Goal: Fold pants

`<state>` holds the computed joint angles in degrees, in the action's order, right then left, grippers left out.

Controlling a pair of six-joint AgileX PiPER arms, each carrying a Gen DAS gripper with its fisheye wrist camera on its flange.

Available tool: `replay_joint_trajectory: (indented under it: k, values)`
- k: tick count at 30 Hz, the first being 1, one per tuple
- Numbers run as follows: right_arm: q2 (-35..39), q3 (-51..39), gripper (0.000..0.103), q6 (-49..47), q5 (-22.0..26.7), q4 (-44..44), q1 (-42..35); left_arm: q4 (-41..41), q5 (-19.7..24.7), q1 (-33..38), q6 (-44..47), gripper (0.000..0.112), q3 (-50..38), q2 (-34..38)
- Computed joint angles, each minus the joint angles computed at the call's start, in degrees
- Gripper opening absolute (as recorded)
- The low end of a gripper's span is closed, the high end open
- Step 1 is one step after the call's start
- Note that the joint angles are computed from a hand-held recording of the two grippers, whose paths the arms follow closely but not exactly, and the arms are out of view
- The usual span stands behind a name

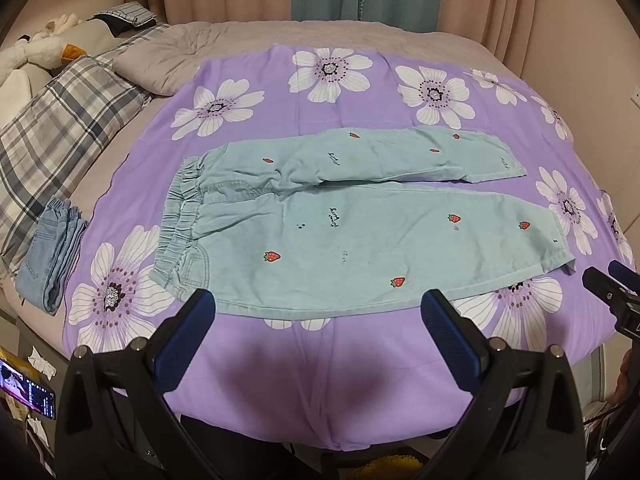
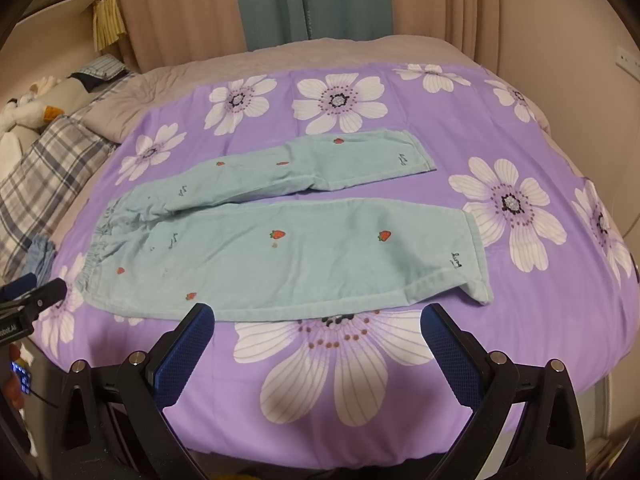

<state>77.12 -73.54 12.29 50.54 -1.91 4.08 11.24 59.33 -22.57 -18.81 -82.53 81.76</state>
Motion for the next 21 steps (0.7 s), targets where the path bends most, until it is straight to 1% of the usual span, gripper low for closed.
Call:
replay_joint_trajectory:
  k: [20, 21]
  values:
    - [0.04, -0.39, 0.102, 0.02, 0.49, -0.03, 0.00, 0.04, -0.32, 0.53, 0.92, 0.103, 0.62, -0.54]
    - [0.03, 0.15, 0.102, 0.26, -0.03, -0.23, 0.15, 0.02, -0.43, 0.60, 1.05, 0.103, 0.74, -0.61]
